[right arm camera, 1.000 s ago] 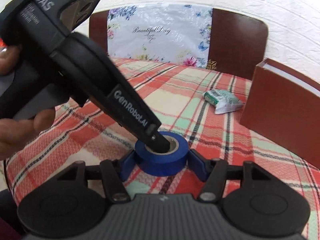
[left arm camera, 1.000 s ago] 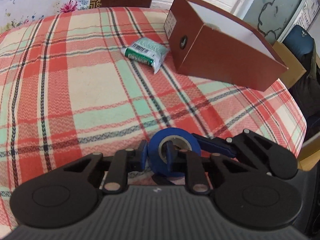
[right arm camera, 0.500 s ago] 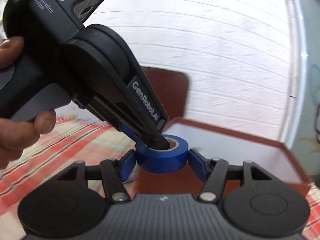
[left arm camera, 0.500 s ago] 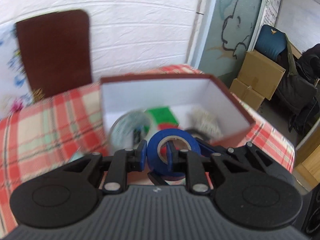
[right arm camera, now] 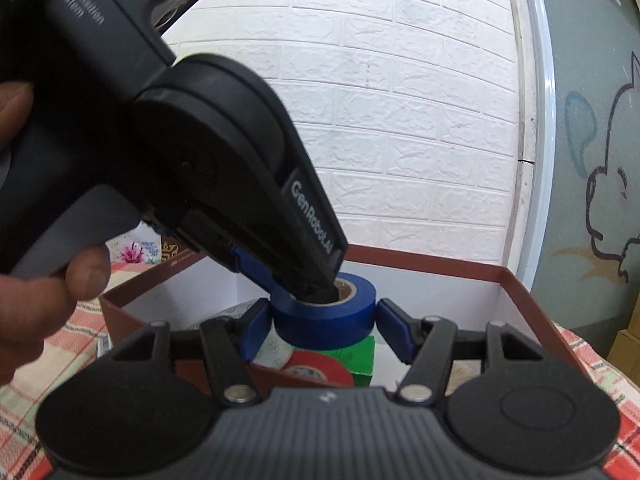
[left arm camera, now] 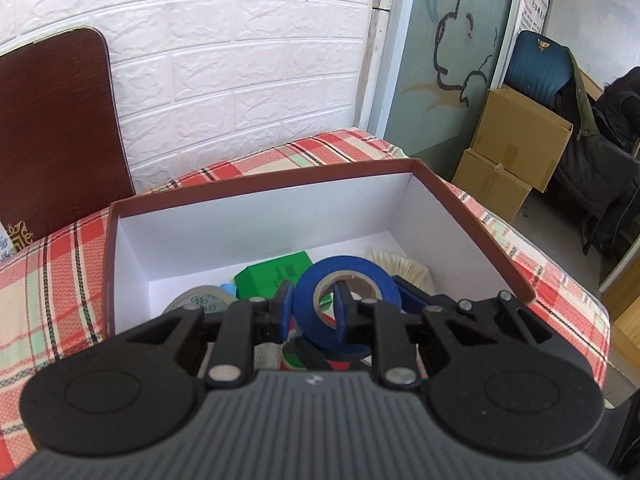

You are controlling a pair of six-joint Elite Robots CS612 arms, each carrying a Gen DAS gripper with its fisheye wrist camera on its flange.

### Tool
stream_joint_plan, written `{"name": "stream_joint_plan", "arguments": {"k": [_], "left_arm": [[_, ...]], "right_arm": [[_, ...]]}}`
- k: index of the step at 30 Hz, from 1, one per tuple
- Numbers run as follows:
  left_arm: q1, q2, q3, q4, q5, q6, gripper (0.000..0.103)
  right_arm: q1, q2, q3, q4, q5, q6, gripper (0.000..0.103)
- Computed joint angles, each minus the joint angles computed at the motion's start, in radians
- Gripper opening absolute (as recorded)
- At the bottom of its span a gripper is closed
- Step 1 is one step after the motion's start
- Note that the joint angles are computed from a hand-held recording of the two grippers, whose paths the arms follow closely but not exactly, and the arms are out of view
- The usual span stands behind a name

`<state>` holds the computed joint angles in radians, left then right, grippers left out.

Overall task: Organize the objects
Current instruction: 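Carry the blue tape roll into the brown box and open the right gripper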

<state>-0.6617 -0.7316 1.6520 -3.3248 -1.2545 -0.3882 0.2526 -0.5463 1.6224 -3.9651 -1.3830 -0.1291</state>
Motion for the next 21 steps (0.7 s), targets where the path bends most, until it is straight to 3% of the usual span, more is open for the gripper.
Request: {"name": "stream_joint_plan", "arguments": {"k": [5, 7, 12, 16, 21], "left_arm": [[-0.004, 0.006, -0.016, 0.037, 0.024, -0.011, 0.029], [-0.011, 0.009, -0.019, 0.059, 0.062, -0.017, 0.043], [-0.022, 0.007, -0.010, 0.069, 0.118, -0.004, 0.043], [-0.038, -0.002, 0.012, 0.066, 0.181, -0.005, 0.055], [-0.057, -0.023, 0.059, 0.038, 0.213, -0.024, 0.057]], "right_arm": [[0.008, 0.011, -0.023, 0.005, -0.020, 0.024, 0.060], [0.013, 0.015, -0.025, -0.009, -0.047, 0.015, 0.065], [0.011, 0.010, -0.011, -0.022, -0.048, 0.028, 0.067], [0.014, 0.006, 0.010, -0.049, -0.052, 0.056, 0.068], [0.016, -0.012, 0.057, -0.090, -0.050, 0.074, 0.069]]}}
